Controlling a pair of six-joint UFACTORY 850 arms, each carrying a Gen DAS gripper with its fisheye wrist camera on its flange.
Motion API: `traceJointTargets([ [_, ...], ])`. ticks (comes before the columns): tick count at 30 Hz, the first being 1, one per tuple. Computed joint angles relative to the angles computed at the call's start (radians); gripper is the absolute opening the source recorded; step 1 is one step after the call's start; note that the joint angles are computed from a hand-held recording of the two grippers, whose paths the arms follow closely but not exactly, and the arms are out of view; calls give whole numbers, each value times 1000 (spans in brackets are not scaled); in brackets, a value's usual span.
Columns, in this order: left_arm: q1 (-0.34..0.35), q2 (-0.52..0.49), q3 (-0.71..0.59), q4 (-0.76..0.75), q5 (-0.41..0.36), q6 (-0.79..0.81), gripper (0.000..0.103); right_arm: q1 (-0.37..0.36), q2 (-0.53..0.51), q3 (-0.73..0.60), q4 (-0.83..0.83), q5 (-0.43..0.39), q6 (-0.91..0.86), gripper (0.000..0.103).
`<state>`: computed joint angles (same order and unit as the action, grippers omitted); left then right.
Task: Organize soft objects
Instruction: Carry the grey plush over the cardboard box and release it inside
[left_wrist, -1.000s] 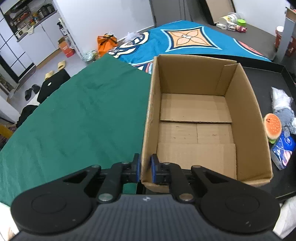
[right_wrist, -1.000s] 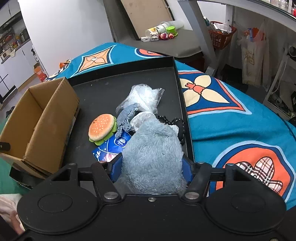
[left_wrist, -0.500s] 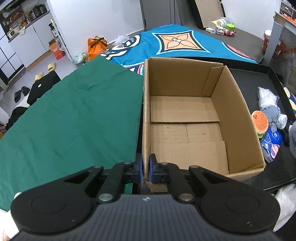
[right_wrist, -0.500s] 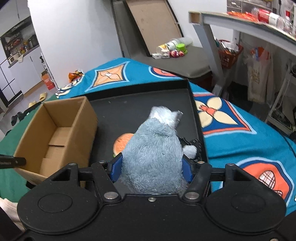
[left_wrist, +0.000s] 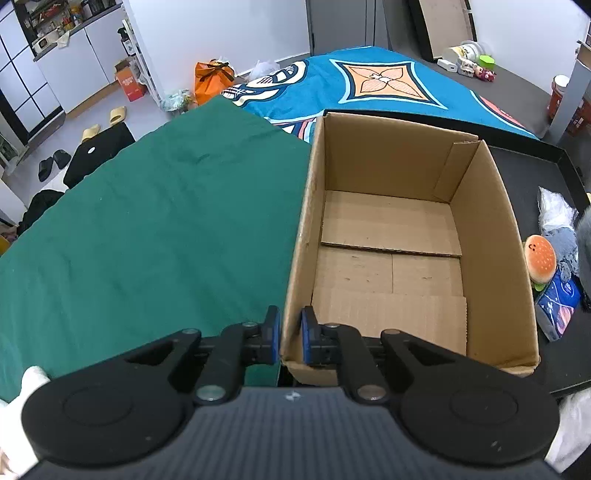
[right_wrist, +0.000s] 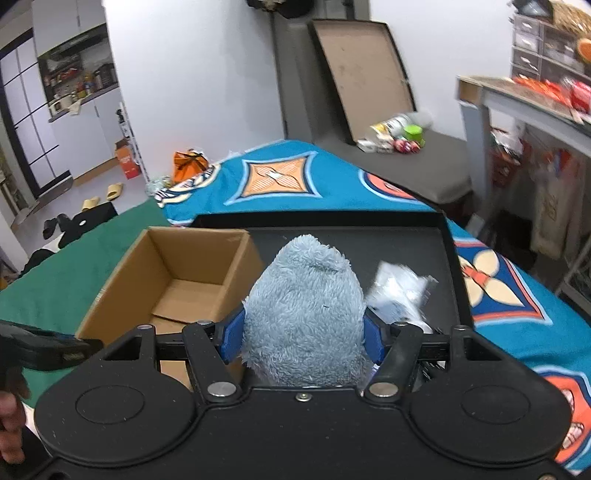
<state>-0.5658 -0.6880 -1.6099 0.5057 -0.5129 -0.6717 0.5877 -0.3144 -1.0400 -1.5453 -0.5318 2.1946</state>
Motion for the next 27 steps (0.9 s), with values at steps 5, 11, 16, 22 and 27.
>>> traceJointTargets([
  [5, 6, 7, 15, -2, 30, -9, 11, 6, -34, -55, -12, 6, -12, 61],
  [11, 16, 24, 51, -15, 78, -10, 10, 14, -71, -112, -8, 13, -46, 61],
  [16, 20, 42, 78, -69, 133, 62, 8, 20, -92, -145, 6, 16, -77, 61],
  [22, 20, 55, 100, -153, 195, 194, 7, 27, -119, -184, 17, 22, -104, 62],
  [27, 32, 54, 101, -236, 209, 266, 8, 33, -146, -218, 34, 29, -132, 62],
])
